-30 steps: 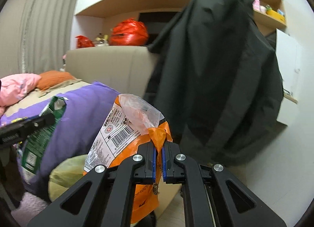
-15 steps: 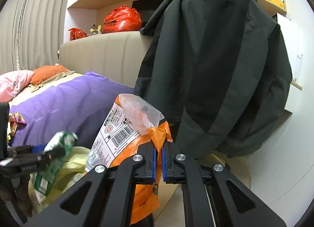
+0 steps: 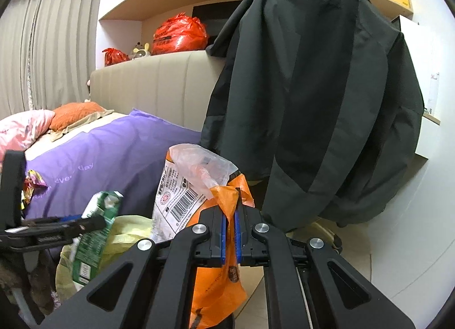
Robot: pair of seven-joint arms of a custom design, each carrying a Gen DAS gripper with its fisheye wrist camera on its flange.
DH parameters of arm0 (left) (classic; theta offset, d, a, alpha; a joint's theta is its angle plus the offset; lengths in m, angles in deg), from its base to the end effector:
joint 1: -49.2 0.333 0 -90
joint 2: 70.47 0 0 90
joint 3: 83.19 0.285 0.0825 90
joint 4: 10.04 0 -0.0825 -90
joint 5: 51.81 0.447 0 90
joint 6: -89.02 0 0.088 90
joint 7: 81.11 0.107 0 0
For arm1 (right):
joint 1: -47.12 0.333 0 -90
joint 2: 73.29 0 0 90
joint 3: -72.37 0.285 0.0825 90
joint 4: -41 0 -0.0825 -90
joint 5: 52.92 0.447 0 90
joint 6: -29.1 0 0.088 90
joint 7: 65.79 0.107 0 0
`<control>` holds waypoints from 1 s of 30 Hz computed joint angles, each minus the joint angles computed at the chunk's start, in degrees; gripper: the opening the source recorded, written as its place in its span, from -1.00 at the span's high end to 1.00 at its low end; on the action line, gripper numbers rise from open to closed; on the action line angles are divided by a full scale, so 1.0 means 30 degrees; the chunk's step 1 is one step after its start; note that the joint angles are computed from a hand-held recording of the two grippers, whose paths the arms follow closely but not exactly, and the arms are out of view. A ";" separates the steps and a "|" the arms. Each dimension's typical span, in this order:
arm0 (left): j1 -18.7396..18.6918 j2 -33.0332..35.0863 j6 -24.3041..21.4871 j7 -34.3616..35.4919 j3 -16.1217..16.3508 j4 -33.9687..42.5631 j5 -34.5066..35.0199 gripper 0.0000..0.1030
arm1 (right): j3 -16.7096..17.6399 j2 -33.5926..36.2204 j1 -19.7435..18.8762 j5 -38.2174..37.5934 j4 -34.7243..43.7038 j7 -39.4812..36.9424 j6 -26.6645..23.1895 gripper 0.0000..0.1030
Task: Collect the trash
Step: 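Carry the carton and chip bag with both tools over the yellow-bagged bin, then open both tools to drop the carton and chip bag into the bin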
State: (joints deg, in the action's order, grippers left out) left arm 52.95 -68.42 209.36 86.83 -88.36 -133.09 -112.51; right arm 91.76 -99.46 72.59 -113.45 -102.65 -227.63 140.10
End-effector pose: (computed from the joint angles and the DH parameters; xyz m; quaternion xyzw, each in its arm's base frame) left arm 0.5975 -0.0566 0.3316 0.3518 -0.8325 0.4193 0.0860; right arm 0.3819 0.2883 0.4039 -0.3800 0.7619 -0.4847 0.2004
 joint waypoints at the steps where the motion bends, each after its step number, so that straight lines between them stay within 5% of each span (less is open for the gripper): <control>1: -0.0001 0.0133 -0.0296 -0.0236 0.0003 0.0110 0.0311 0.03 | 0.0020 -0.0079 0.0033 0.0041 -0.0031 0.0038 -0.0052 0.87; 8: 0.0746 0.0961 -0.3133 -0.0778 0.0239 0.1057 0.0849 -0.27 | 0.0191 -0.0152 0.0092 -0.0101 0.0110 0.0112 -0.0073 0.87; 12: 0.1110 0.0513 -0.3006 0.0426 0.0320 0.0740 0.0760 -0.27 | 0.0251 0.0113 0.0045 -0.0759 0.0443 0.0364 0.0323 0.87; 15: 0.1394 -0.0466 -0.1782 0.1930 0.0661 -0.0083 -0.1130 -0.27 | -0.0058 0.0536 -0.0074 -0.1390 0.0737 0.0538 0.1901 0.87; 21: 0.1837 -0.1124 -0.2635 0.2849 0.1367 0.0198 -0.2324 -0.27 | -0.0868 0.3443 -0.0473 -0.1726 0.2423 -0.0406 0.5102 0.88; 25: 0.1757 -0.0299 -0.4458 0.2253 0.1230 0.1277 0.0501 -0.27 | -0.1614 0.4930 -0.0417 -0.1136 0.2897 -0.0744 0.7164 0.87; 30: 0.1307 0.0560 -0.3984 0.2213 0.0615 0.1422 0.3271 0.07 | -0.2326 0.5661 -0.0486 -0.0346 0.2822 -0.1317 0.9720 0.87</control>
